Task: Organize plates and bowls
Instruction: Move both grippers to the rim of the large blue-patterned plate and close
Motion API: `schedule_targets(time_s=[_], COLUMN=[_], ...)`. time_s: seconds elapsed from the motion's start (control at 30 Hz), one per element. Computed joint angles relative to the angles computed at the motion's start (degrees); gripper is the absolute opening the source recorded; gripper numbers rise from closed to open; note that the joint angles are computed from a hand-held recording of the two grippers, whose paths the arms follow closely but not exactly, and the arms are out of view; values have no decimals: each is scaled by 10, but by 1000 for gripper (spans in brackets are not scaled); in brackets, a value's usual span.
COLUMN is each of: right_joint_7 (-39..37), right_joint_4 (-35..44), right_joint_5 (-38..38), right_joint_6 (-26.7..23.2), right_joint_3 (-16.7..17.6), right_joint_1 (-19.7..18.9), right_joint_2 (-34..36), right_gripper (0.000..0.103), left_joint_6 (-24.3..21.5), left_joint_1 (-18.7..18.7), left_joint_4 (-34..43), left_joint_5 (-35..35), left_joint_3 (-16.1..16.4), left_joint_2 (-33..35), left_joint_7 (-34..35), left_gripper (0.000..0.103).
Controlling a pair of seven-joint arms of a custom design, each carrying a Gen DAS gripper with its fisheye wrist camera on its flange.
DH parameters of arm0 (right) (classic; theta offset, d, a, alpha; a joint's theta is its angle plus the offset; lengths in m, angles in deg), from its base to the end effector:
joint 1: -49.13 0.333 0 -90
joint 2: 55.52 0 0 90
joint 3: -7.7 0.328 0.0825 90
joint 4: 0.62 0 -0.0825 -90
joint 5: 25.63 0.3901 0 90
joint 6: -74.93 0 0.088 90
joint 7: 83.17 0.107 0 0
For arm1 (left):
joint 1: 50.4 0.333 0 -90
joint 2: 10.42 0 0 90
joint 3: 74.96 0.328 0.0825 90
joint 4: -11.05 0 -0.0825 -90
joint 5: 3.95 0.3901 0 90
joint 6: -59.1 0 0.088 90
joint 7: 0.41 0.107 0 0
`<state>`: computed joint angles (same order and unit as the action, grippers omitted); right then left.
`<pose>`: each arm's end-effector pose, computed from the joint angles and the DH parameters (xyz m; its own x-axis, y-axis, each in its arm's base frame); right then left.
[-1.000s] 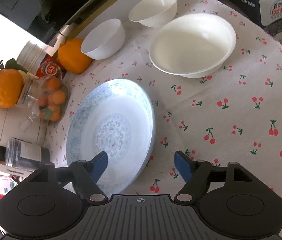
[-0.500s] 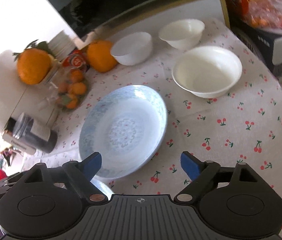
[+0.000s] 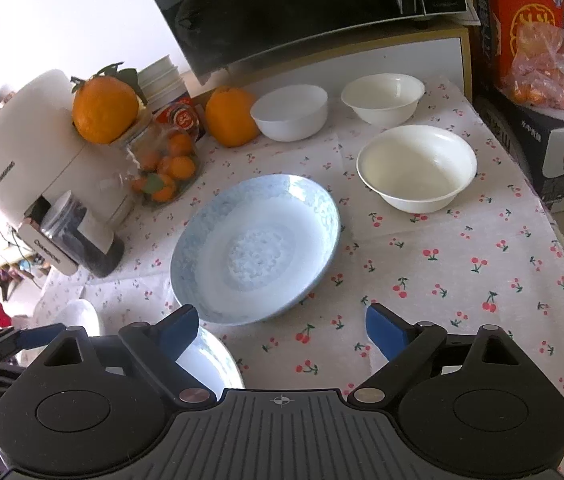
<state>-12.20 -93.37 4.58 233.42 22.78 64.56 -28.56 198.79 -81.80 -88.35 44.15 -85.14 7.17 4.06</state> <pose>0.6583 0.3247 0.4399 0.4531 -0.8167 -0.3574 -0.7704 -0.1570 -0.6180 0.5215 -0.4443 0.4559 0.1846 -0.9722 0.1444 -0.7307 -0.2340 -0.6414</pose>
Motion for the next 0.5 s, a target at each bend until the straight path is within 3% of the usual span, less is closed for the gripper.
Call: schedule_targets(time_s=[0.27, 0.5], right_joint_7=[-44, -72], right_joint_4=[-27, -37], right_joint_5=[-10, 13], right_joint_6=[19, -14], right_joint_3=[13, 19], right_joint_1=[1, 2], right_joint_2=[-14, -21], right_gripper=[93, 93], left_joint_6=[3, 20], left_joint_1=[-3, 3], left_joint_4=[-25, -44], left_joint_5=[-31, -92], left_joint_3=[-15, -29], left_joint_2=[-17, -21], left_joint_7=[6, 23], left_gripper=[102, 101])
